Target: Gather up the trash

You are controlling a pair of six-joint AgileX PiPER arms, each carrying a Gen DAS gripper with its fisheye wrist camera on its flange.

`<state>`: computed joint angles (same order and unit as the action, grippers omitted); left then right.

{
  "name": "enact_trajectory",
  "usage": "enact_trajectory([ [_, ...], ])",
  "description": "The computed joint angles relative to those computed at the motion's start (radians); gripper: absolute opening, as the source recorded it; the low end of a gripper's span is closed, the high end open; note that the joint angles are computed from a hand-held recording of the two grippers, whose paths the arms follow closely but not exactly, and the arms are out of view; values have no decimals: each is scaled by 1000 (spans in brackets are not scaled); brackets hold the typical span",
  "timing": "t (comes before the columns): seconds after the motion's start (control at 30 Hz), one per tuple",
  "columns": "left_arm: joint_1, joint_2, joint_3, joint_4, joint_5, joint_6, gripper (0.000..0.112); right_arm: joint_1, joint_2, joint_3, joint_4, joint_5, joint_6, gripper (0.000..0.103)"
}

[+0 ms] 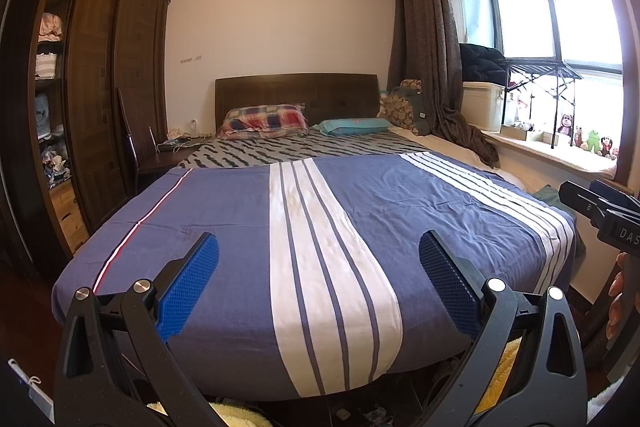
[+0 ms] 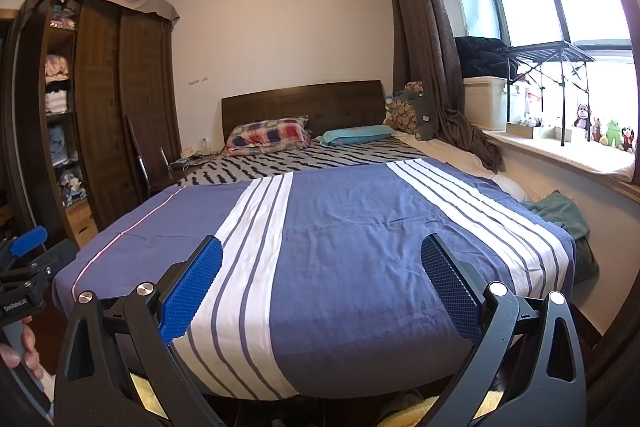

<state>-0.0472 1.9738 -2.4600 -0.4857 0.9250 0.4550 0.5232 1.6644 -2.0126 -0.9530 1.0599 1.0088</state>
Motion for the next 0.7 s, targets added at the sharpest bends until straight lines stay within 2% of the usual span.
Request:
enact_trajectory([
  [0.3, -9, -6, 13, 32, -4, -27, 95, 0, 9, -8, 2, 9, -3, 100],
  [0.53, -6, 23, -48, 58, 37, -89, 95, -3, 17, -18, 9, 13, -14, 100],
  [0.7, -6, -25, 53, 35, -35, -54, 95, -5, 28, -36, 26, 23, -33, 100],
])
